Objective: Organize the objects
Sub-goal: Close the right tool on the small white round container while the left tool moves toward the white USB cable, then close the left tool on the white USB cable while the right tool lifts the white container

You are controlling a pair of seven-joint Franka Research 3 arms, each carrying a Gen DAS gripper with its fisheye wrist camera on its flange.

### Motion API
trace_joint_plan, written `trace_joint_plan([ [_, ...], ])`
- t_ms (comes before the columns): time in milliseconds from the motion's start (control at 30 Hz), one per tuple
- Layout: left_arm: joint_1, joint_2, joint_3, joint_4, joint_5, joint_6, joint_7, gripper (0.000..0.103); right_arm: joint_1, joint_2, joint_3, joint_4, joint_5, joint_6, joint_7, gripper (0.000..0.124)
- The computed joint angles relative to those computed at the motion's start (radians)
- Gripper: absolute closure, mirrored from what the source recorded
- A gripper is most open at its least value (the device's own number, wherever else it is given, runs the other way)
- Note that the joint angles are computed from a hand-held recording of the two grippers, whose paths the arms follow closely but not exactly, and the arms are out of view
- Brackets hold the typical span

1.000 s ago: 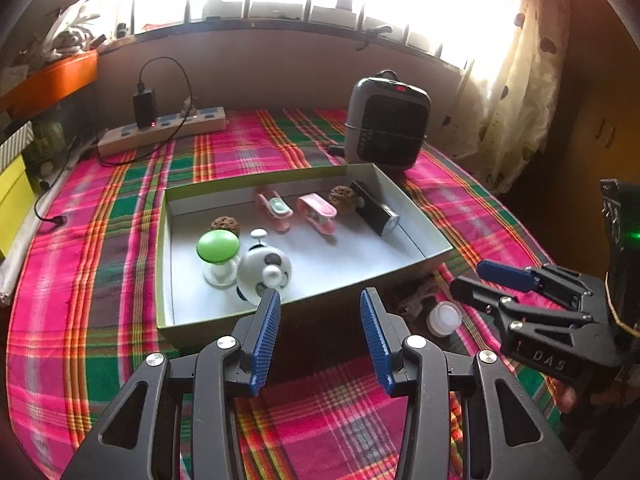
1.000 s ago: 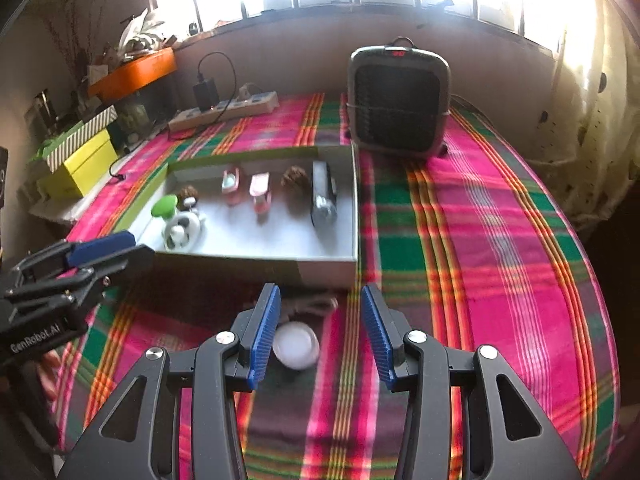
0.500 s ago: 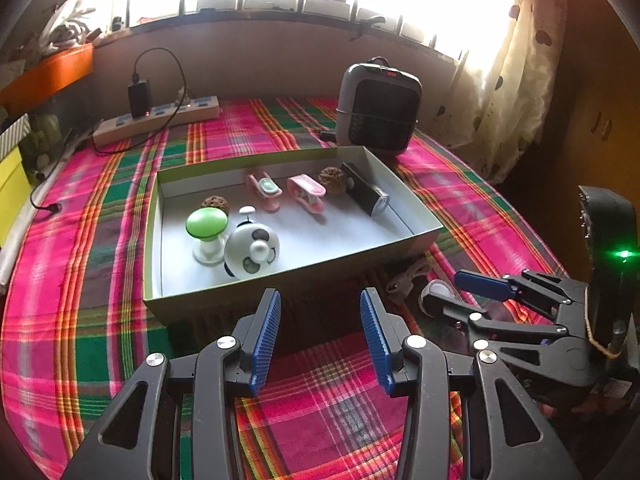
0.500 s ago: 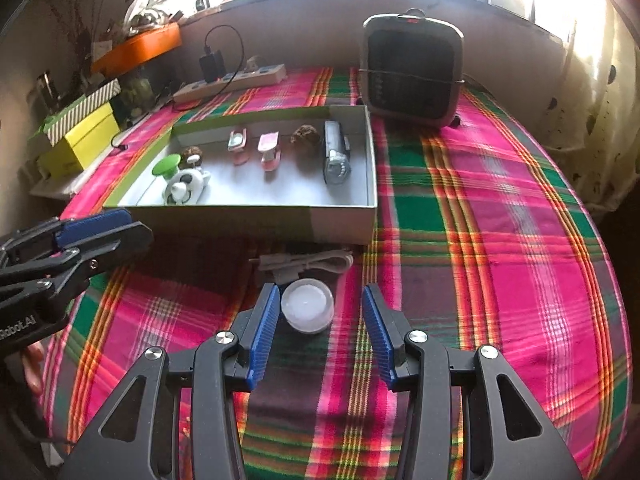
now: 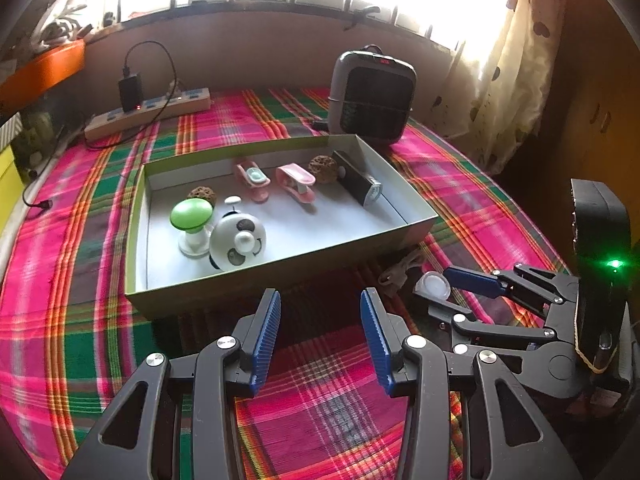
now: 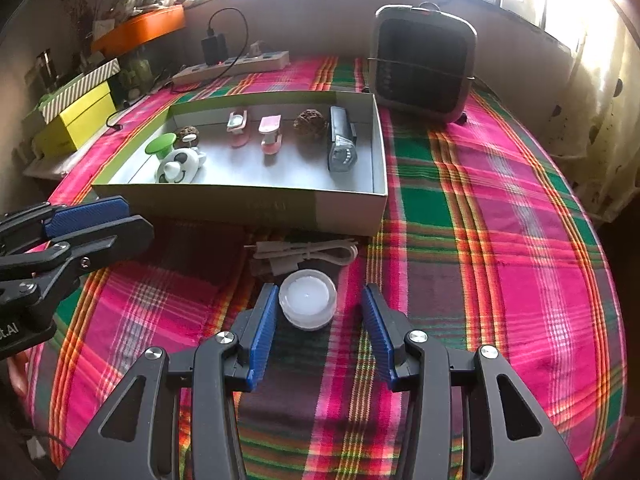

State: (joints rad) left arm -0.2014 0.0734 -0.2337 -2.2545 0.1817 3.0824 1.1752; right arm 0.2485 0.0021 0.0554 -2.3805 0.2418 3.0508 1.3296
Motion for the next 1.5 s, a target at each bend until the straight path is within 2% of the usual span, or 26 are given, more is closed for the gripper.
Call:
trace_joint_plan([
  [167, -0.005, 0.015, -0.004, 0.018, 0.000, -0.014, 0.011, 0.063, 0.000, -0.005, -0.001, -0.009, 0.042, 0.012, -0.049, 0.088],
  [300, -0.008, 0.025, -0.009, 0.032, 0.001, -0.023, 0.012, 0.063, 0.003, -0.007, 0.000, -0.008, 0.125, 0.009, -0.129, 0.094],
  [433, -0.006, 0.038, -0.022, 0.049, -0.011, -0.031, 0.035, 0.063, 0.007, -0.012, -0.001, -0.006, 0.224, 0.002, -0.216, 0.095],
  [700, 0.019, 0.090, -0.086, 0.109, -0.118, -0.052, 0.177, 0.063, -0.003, -0.032, -0.014, -0.027, 0.251, 0.002, -0.245, 0.095],
  [867, -0.017, 0.127, -0.058, 0.154, -0.074, -0.074, 0.152, 0.063, -0.016, -0.050, -0.025, -0.051, 0.237, 0.009, -0.232, 0.095],
  [1133, -0.041, 0.184, -0.047, 0.222, -0.023, -0.105, 0.130, 0.063, -0.029, -0.070, -0.040, -0.074, 0.234, 0.014, -0.229, 0.095],
  [1500, -0.043, 0.217, -0.054, 0.258, -0.002, -0.132, 0.121, 0.063, -0.023, -0.071, -0.052, -0.068, 0.295, 0.006, -0.286, 0.095],
])
